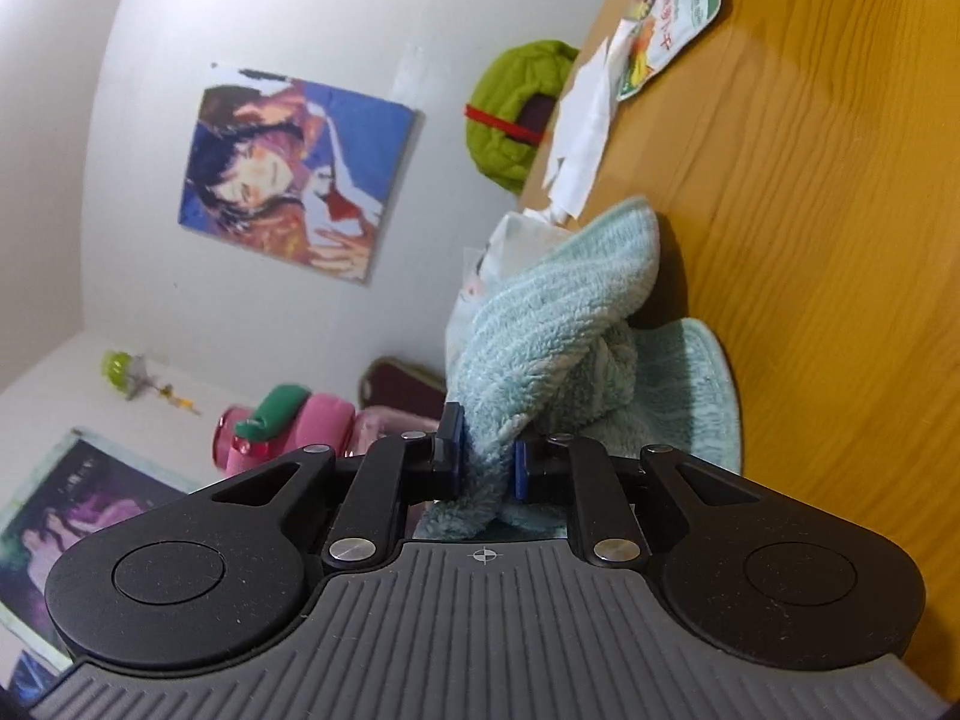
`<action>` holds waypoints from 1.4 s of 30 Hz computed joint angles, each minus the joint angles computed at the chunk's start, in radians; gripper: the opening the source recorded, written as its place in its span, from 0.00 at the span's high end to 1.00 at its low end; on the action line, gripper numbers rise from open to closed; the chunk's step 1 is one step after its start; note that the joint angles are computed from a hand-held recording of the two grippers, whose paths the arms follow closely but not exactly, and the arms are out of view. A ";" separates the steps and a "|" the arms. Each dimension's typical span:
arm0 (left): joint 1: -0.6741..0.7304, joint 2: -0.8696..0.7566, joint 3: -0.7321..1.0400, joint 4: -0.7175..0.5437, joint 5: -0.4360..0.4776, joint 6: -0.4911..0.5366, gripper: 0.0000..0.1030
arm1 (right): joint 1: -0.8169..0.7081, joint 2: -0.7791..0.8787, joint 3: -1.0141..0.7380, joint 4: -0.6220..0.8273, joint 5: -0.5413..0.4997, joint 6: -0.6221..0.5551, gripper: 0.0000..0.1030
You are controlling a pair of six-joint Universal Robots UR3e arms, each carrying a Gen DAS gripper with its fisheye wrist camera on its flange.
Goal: Clean container
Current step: 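Wipe the towel back and forth along the bottle side with the right tool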
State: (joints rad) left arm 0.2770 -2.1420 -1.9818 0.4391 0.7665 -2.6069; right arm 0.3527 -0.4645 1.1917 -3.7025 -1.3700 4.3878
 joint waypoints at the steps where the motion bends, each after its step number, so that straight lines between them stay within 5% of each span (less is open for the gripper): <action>1: 0.004 -0.003 0.005 -0.007 -0.008 0.003 0.15 | 0.002 -0.026 0.028 0.016 0.004 -0.017 0.83; 8: -0.005 0.003 -0.005 0.007 0.006 0.014 0.17 | 0.020 -0.086 0.075 0.108 -0.039 -0.107 0.82; 12: -0.002 0.008 -0.011 0.002 -0.005 0.027 0.17 | 0.035 -0.072 0.085 -0.004 -0.084 -0.127 0.83; 16: -0.001 0.012 -0.017 0.000 -0.012 0.040 0.17 | 0.012 0.060 0.020 -0.340 -0.069 0.047 0.83; 19: -0.004 0.011 -0.020 0.005 -0.009 0.047 0.17 | -0.017 0.147 -0.092 -0.354 0.024 0.178 0.83; 25: -0.009 0.008 -0.022 0.017 0.002 0.049 0.17 | -0.001 -0.047 0.067 0.106 -0.004 0.004 0.82; 29: -0.003 0.010 -0.026 0.014 -0.008 0.047 0.17 | 0.011 -0.057 0.066 0.096 -0.041 -0.032 0.82; 33: -0.005 0.010 -0.030 0.021 -0.005 0.048 0.17 | 0.001 0.044 0.005 -0.253 -0.035 0.013 0.82; 35: -0.006 0.011 -0.031 0.021 -0.002 0.050 0.17 | -0.010 0.080 -0.038 -0.301 0.005 0.060 0.82; 39: -0.007 0.011 -0.030 0.019 0.000 0.047 0.17 | -0.008 -0.010 0.019 0.021 0.017 0.033 0.81; 42: -0.009 0.013 -0.035 0.025 0.006 0.047 0.17 | -0.008 -0.032 0.026 0.134 0.012 0.012 0.81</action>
State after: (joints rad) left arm 0.2684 -2.1291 -2.0167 0.4645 0.7722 -2.5604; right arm 0.3446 -0.4965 1.2180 -3.5683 -1.3579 4.3996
